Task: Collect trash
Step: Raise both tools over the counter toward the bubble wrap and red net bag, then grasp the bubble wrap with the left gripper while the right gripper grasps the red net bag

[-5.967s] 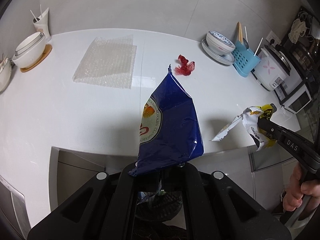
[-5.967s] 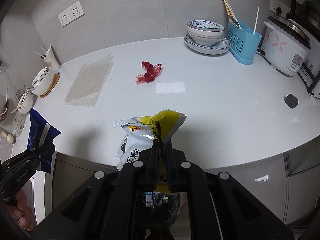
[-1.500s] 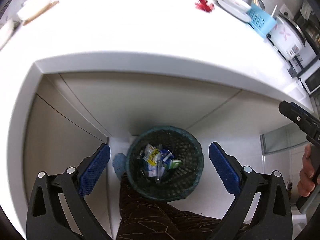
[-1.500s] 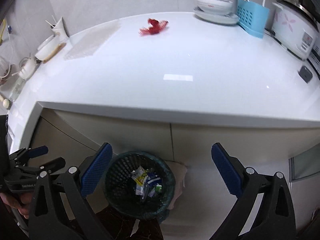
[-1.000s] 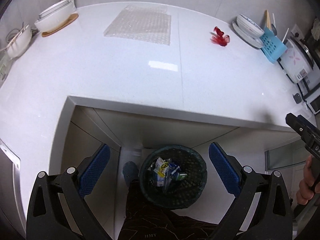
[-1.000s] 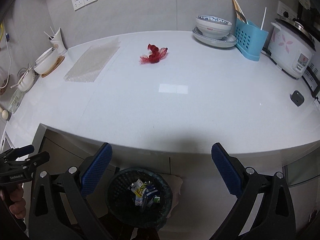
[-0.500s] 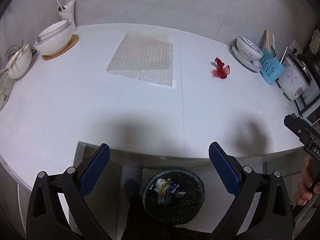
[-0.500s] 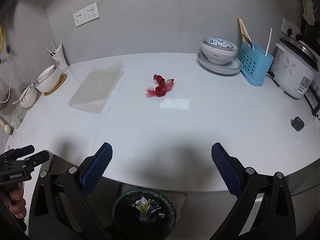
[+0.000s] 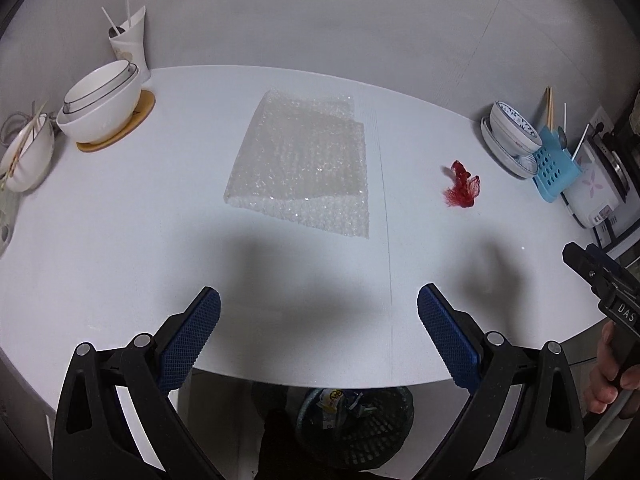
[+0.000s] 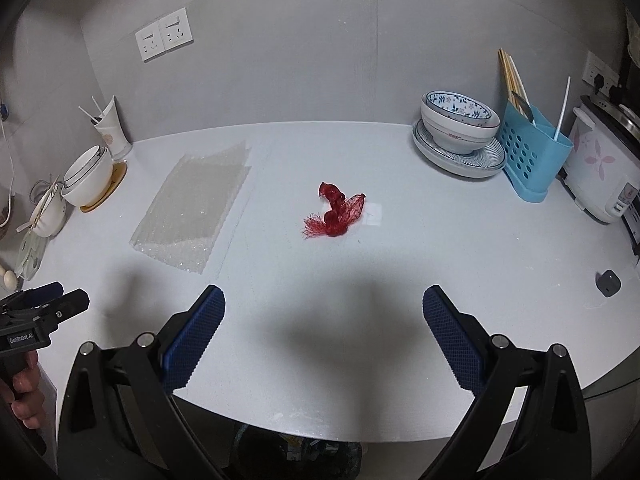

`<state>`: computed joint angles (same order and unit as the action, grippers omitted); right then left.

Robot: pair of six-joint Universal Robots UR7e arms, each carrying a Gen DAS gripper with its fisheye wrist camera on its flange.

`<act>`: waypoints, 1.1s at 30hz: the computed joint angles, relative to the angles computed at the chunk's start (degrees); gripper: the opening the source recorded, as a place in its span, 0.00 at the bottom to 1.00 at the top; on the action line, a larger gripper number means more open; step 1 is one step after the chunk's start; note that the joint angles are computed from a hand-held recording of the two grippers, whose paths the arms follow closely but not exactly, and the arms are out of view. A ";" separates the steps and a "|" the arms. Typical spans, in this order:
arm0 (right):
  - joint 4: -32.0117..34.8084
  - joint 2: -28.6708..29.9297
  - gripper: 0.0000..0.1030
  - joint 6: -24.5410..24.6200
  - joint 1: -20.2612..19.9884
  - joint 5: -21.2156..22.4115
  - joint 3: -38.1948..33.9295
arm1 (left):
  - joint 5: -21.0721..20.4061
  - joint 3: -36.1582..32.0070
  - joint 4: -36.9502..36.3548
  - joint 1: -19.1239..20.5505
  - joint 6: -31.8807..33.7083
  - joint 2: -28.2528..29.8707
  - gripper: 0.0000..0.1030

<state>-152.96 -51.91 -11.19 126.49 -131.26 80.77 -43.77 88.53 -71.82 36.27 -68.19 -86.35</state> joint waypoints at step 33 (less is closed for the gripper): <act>27.45 25.29 0.86 7.60 -7.47 -3.16 -41.15 | -1.42 -13.62 -8.35 22.55 23.18 15.04 0.93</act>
<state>-125.51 -26.62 -3.59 119.02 -134.42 39.62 -45.19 74.91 -80.17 58.82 -45.01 -71.31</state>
